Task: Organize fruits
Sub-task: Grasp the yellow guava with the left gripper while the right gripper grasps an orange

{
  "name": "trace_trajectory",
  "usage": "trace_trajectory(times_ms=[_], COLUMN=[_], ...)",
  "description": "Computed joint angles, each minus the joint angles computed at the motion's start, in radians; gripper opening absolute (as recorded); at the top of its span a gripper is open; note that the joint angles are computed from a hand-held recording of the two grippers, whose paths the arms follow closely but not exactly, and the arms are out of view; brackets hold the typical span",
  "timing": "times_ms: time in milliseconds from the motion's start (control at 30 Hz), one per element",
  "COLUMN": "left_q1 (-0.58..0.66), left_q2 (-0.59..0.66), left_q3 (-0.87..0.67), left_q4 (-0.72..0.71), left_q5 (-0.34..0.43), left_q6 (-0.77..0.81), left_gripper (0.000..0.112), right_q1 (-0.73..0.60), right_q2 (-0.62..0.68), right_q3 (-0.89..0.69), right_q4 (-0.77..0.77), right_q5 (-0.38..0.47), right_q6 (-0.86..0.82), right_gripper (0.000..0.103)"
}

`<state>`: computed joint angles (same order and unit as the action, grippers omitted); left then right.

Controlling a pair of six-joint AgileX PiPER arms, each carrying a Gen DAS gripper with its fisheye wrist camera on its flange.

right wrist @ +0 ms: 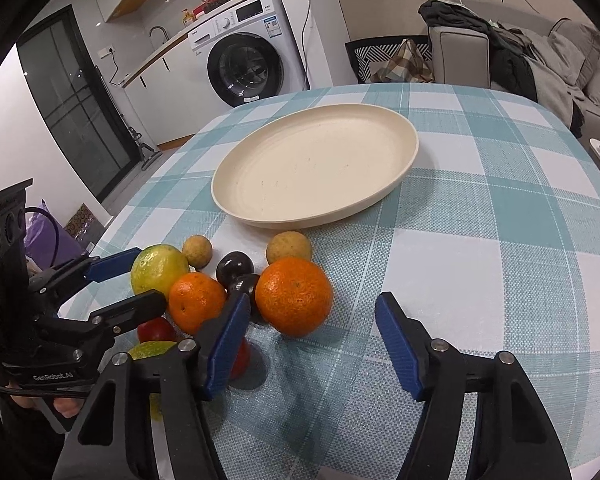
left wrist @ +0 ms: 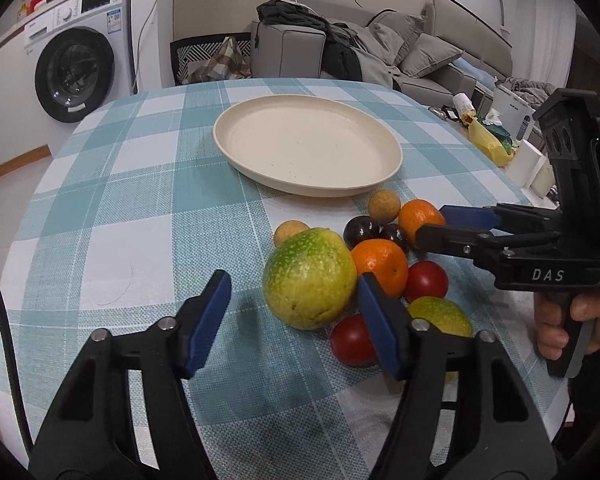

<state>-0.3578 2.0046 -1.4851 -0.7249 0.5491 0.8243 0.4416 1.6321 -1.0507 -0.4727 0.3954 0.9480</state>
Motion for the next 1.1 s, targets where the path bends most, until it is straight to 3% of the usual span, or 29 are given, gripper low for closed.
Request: trace_trajectory(times_ms=[167,600,733,1100], left_q1=[0.014,0.022,0.020,0.035], left_q2=[-0.001,-0.017,-0.024,-0.047], left_q3=[0.005,0.029,0.039,0.077], left_q4=[-0.061,-0.109,-0.117,-0.131], left_q5=[0.041,0.035,0.025,0.020], left_q6=[0.055,0.100,0.115,0.155], left_gripper=[0.047,0.046,0.046,0.046], right_q1=[-0.013,-0.032,-0.041,-0.025], right_q2=[0.008,0.006,0.005,0.000], right_q3=[-0.005,0.003,0.010,0.014], right_q4=[0.055,0.145,0.221,0.179], right_q5=[-0.013,-0.047,-0.070,-0.066], right_q6=[-0.055,-0.142,-0.219,-0.173], right_gripper=[0.061,0.053,0.042,0.041])
